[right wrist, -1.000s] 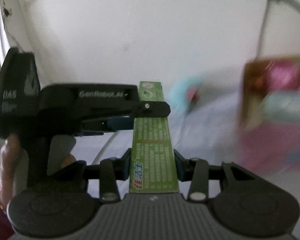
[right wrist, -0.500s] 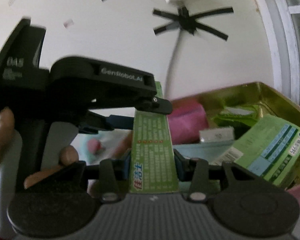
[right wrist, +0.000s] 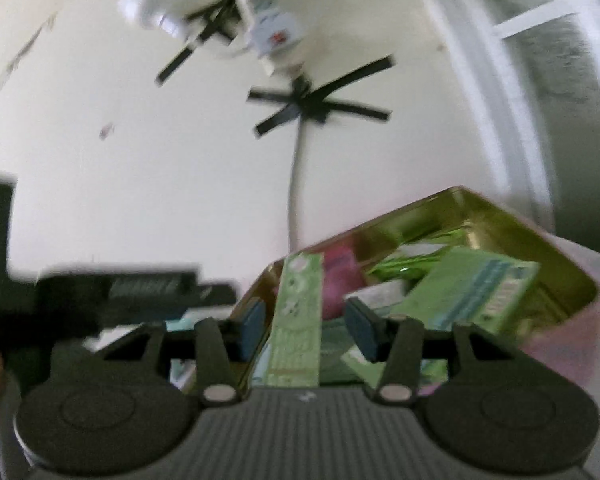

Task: Organize objects
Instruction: 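Carry the toothpaste box with the right gripper and lower it into the tin, then move the right gripper to the teal plush toy and grasp it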

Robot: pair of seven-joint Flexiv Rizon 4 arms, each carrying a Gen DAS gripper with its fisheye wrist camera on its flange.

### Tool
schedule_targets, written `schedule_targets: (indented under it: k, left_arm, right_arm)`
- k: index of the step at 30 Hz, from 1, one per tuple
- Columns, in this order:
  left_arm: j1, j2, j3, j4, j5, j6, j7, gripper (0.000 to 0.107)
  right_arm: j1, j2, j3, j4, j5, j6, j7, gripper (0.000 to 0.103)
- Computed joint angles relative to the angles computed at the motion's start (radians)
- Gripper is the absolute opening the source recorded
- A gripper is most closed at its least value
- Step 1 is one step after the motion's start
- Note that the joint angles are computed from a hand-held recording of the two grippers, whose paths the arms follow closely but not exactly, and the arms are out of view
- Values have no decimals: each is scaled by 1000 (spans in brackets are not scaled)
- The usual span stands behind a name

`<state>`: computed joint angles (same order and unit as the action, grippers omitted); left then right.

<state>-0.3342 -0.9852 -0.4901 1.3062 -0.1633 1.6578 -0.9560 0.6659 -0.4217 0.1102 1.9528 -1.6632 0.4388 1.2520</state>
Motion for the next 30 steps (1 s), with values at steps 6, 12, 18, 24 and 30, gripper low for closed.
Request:
schedule_targets:
  k: [6, 12, 18, 24, 30]
  left_arm:
    - [50, 80, 10, 186, 87, 152, -35, 73]
    - [82, 125, 34, 293, 171, 239, -102, 77]
    - [122, 153, 40, 355, 239, 278, -151, 78]
    - [135, 172, 65, 392, 285, 335, -198, 79]
    - [135, 180, 100, 401, 307, 370, -231, 79]
  right_arm:
    - [71, 14, 33, 15, 87, -142, 15, 47]
    - [117, -1, 43, -10, 126, -178, -9, 48]
    - [149, -10, 39, -33, 134, -197, -23, 49]
    - [176, -21, 34, -61, 144, -228, -60, 50]
    - [186, -37, 24, -94, 141, -221, -97, 50]
